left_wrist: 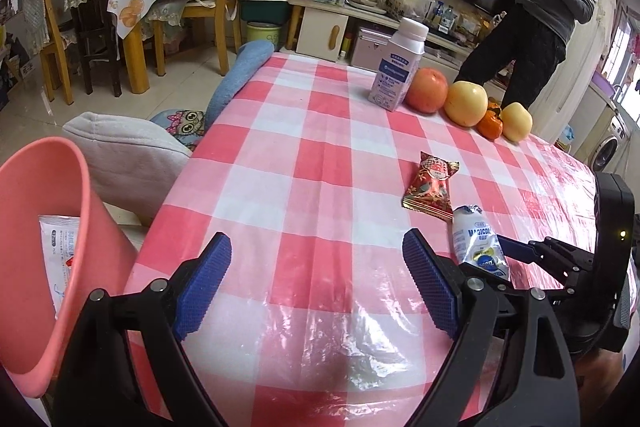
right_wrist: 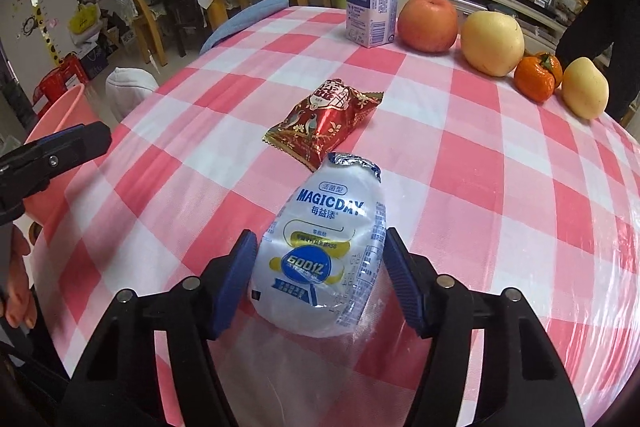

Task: Collect trash
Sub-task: 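Grasp the white Magic Day drink bottle with the right tool, then grasp the red-gold snack packet with the left tool while the right holds the bottle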

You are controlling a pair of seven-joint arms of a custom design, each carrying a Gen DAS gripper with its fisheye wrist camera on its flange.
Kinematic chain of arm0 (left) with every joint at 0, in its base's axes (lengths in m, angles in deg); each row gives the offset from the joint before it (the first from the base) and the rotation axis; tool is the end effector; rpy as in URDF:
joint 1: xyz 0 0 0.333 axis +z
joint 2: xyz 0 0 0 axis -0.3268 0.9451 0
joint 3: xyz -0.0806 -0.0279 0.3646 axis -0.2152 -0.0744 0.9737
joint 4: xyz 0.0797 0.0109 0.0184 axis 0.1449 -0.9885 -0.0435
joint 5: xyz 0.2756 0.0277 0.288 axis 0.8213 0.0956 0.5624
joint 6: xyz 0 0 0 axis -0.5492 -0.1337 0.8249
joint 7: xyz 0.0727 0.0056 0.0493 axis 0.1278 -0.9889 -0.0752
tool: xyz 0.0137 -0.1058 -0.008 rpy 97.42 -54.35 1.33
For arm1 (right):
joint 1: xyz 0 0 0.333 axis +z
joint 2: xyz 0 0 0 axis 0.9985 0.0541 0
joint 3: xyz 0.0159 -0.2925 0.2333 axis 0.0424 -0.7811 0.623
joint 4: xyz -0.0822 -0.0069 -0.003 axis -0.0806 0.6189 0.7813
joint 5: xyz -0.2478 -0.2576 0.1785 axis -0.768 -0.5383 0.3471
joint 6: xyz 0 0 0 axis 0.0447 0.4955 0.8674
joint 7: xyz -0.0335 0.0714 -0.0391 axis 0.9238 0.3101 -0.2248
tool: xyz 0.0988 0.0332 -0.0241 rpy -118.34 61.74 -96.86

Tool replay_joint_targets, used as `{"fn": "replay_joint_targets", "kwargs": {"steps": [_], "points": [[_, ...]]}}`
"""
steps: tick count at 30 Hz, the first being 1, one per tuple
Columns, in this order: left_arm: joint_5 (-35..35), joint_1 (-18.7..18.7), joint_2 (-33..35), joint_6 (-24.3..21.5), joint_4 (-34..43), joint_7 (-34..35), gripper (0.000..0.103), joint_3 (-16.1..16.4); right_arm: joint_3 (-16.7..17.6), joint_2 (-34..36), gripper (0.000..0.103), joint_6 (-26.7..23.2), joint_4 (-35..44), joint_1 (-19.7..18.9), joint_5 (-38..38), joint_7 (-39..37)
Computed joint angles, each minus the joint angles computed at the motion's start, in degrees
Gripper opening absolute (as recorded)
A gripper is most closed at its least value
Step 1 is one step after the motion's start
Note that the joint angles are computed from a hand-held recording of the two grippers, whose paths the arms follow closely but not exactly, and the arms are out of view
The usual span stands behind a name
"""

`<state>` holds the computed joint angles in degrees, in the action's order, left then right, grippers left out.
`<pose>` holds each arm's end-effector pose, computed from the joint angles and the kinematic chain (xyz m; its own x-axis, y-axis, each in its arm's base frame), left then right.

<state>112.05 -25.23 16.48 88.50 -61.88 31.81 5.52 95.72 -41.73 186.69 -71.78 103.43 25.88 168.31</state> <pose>0.5577 -0.1468 0.4675 0.0028 -0.9864 0.1641 -0.7398 -0.1124 -0.6633 0.5650 0.2401 0.4357 0.3838 -0.9170 -0.1082 -0.7782 -0.2582 -0.5725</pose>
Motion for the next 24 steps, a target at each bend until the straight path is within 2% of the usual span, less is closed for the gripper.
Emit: {"fn": "replay_joint_targets", "kwargs": {"steps": [3, 6, 10, 14, 16, 18, 21, 24], "points": [[-2.8, 0.1, 0.6, -1.3, 0.8, 2.8, 0.088, -1.0, 0.2, -0.5, 0.062, 0.2, -0.4, -0.3, 0.4, -0.6], [-2.6, -0.6, 1.4, -1.8, 1.5, 3.6, 0.088, -0.9, 0.4, -1.5, 0.062, 1.1, -1.0, -0.6, 1.6, -1.6], [2.0, -2.4, 2.4, -3.1, 2.9, 1.6, 0.088, 0.6, 1.7, -2.6, 0.062, 1.6, -1.4, -2.1, 7.1, -5.4], [-2.0, -2.0, 3.8, -2.6, 4.1, 3.3, 0.088, -0.7, 2.1, -4.7, 0.062, 3.0, -2.3, -3.1, 14.3, -10.8], [-4.8, -2.0, 4.7, -2.4, 5.1, 4.7, 0.088, -1.4, 1.1, -5.4, 0.062, 3.8, -2.7, -2.6, 15.1, -11.2], [-4.5, -3.5, 5.7, -2.3, 6.4, 4.4, 0.088, -0.8, -0.1, -6.3, 0.062, 5.1, -3.6, -2.1, 14.2, -10.4], [-5.5, -4.8, 8.3, -4.1, 9.7, 7.1, 0.088, -1.7, -0.2, -7.4, 0.062, 5.2, -3.8, -2.6, 21.3, -15.6], [-4.7, -7.0, 10.9, -6.3, 13.1, 8.1, 0.088, -0.9, -1.2, -8.1, 0.062, 5.1, -3.9, -2.4, 25.6, -18.3]]}}
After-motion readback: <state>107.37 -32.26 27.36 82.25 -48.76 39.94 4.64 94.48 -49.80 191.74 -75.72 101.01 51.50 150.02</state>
